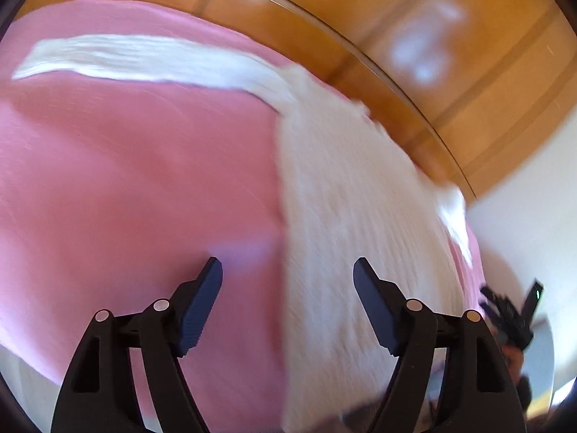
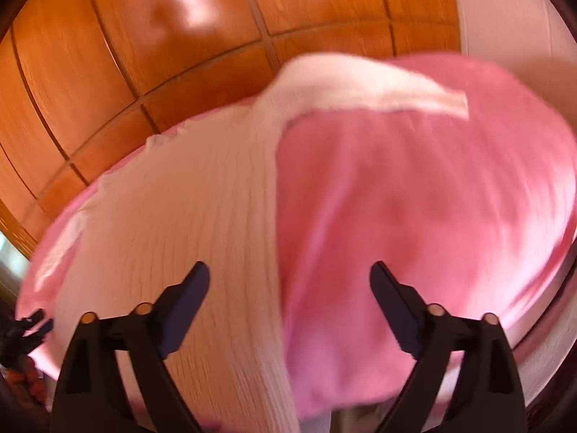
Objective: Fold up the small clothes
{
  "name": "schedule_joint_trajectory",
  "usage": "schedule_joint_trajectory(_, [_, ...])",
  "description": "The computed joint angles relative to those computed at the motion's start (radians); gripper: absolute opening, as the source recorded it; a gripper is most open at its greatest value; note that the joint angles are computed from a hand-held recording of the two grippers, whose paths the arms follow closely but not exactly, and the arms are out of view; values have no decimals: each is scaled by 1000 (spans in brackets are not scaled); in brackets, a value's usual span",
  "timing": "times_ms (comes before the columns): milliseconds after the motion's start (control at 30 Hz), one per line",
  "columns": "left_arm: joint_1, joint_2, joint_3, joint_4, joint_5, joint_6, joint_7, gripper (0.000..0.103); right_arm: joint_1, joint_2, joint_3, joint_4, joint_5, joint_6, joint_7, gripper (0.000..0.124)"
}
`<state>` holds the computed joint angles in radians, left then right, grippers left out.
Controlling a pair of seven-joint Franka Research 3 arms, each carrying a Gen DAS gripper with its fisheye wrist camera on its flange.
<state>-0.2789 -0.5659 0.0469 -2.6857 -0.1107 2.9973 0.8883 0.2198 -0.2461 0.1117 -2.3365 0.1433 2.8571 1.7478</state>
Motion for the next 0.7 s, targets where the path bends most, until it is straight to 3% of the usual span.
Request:
schedule_joint_trajectory(100, [98, 15, -21, -10, 2, 63, -81, 75, -81, 116, 96, 141, -243, -60, 207, 101])
schedule_joint_trajectory(167, [197, 38, -56, 3, 31, 81, -144, 78, -66, 195, 97, 228, -342, -91, 257, 101])
schedule_joint_trajectory(267, [310, 70, -78, 18, 64, 106, -230, 79, -25, 299, 74, 326, -573, -84, 404, 101])
schedule_joint_trajectory(400, [475, 114, -120, 57, 134, 102, -341, 79, 63, 415, -11, 428, -825, -76, 590, 101])
schedule_joint_trajectory(500, [573, 128, -137, 65, 177, 110, -422, 79, 105, 476, -40, 475, -805, -146, 553, 101])
schedule_joint_trajectory(700, [719, 216, -178, 127, 276, 144, -529, 79, 114, 466, -82, 435, -634, -65, 472, 101])
